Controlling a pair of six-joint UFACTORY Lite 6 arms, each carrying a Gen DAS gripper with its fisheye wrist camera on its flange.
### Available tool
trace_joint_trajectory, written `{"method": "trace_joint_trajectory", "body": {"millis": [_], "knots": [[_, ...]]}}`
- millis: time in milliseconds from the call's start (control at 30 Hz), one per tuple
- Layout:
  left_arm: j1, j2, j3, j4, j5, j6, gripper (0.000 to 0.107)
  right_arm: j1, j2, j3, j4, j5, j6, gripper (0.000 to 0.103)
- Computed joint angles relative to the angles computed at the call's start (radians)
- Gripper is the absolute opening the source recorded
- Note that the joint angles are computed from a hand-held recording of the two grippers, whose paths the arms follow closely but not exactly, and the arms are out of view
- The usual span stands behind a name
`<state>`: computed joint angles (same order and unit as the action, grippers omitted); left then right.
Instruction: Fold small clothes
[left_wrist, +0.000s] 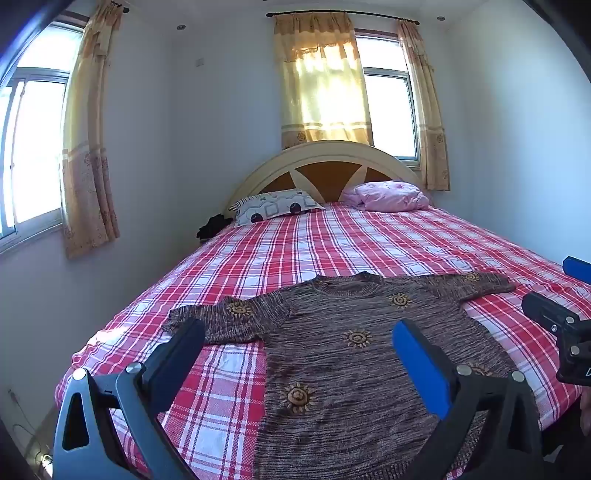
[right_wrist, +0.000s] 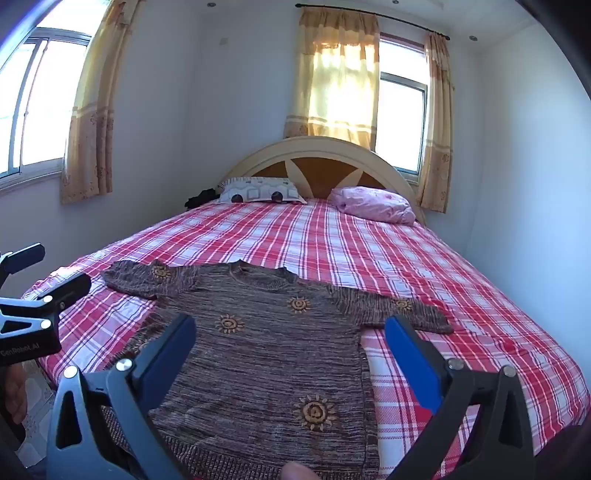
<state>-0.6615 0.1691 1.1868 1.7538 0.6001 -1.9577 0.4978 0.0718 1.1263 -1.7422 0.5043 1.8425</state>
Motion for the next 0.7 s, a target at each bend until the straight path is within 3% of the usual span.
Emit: {"method": "trace_joint_trajectory", "body": {"millis": [700], "knots": [[0.012,-0.001,-0.025,0.059,0.001,-0.06,0.102,-0.007,0.007,0.004,-0.004,-0.004,0.001,0.103]]}}
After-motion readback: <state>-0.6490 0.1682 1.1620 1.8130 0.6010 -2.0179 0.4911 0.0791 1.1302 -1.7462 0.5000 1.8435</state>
